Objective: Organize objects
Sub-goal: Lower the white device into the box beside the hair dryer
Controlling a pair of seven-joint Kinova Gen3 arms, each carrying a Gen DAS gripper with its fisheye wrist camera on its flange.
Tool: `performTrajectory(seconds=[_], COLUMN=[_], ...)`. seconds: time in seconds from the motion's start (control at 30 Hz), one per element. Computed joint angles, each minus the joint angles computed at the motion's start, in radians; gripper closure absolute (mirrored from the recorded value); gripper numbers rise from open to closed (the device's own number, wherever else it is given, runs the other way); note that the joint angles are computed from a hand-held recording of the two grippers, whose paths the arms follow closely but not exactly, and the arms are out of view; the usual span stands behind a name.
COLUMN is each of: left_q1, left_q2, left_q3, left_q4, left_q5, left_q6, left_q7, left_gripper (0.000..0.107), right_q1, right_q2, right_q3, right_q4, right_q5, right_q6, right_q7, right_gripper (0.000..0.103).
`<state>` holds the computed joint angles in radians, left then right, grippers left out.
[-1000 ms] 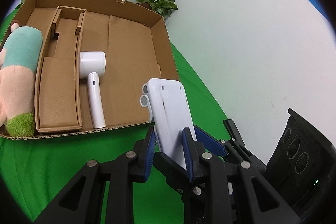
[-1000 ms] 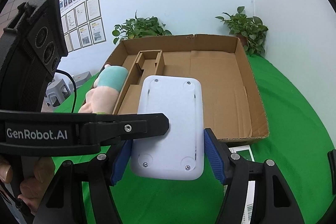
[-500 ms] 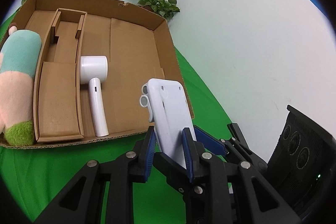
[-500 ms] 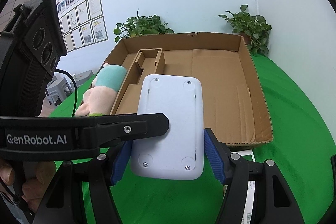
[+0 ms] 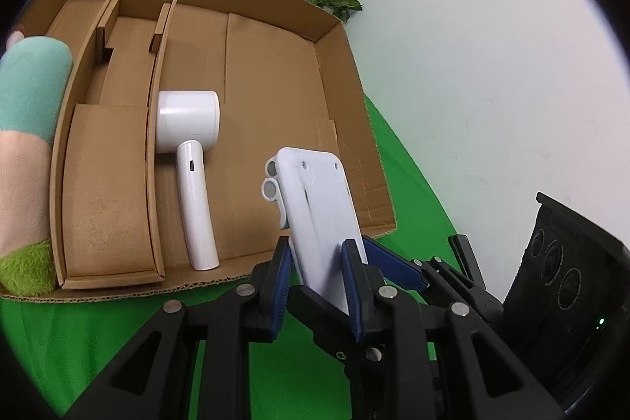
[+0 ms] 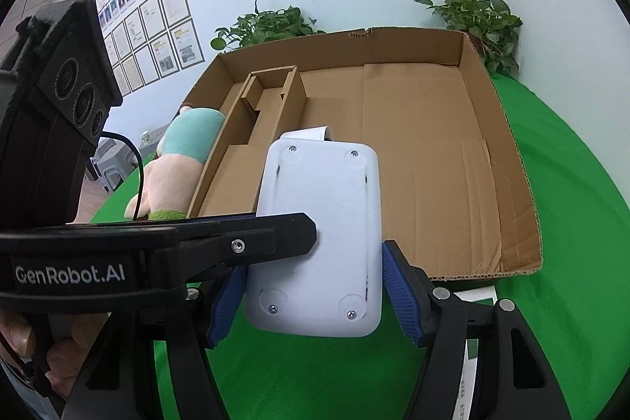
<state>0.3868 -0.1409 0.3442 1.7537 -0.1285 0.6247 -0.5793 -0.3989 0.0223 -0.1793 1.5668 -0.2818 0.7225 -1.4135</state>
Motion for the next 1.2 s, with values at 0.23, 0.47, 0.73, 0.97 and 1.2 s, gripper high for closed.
performTrajectory(seconds=[0.23,0.47,0.73,0.97,1.2], left_q1=[0.000,-0.006,0.034,0.061,0.075], left_q2=[0.046,0.114,0.182,0.218,0.241], left_q3=[-0.052,-0.091,-0.113,-0.129,-0.142], left_q4=[-0.041,-0.113,-0.170,-0.191,-0.227], left_q5=[0.052,0.084,0.041,0.028,0.001], left_q6=[0.009,0.081,0.181,0.238,0.288], left_q7=[-0.086,-0.148,-0.119,-0.095,-0.101], left_gripper=[0.084,0.084,0.084,0.083,0.083], right_q1=[0.008,0.034,0.057,0.066,0.072], right_q2=[0.074,0.194,0.285,0.335,0.342], right_q3=[0.003,-0.006,-0.010,-0.012,-0.016], right_q4=[-0.081,-0.205,-0.274,-0.303,-0.295], right_q5=[-0.001,-0.021,-0.050,-0.068,-0.083], right_q6=[0.031,0.103,0.179,0.227,0.222], right_q7=[0.002,0.048,0.057,0.037,0.025], right_gripper=[0.039,0.039,0.039,0.039,0.038])
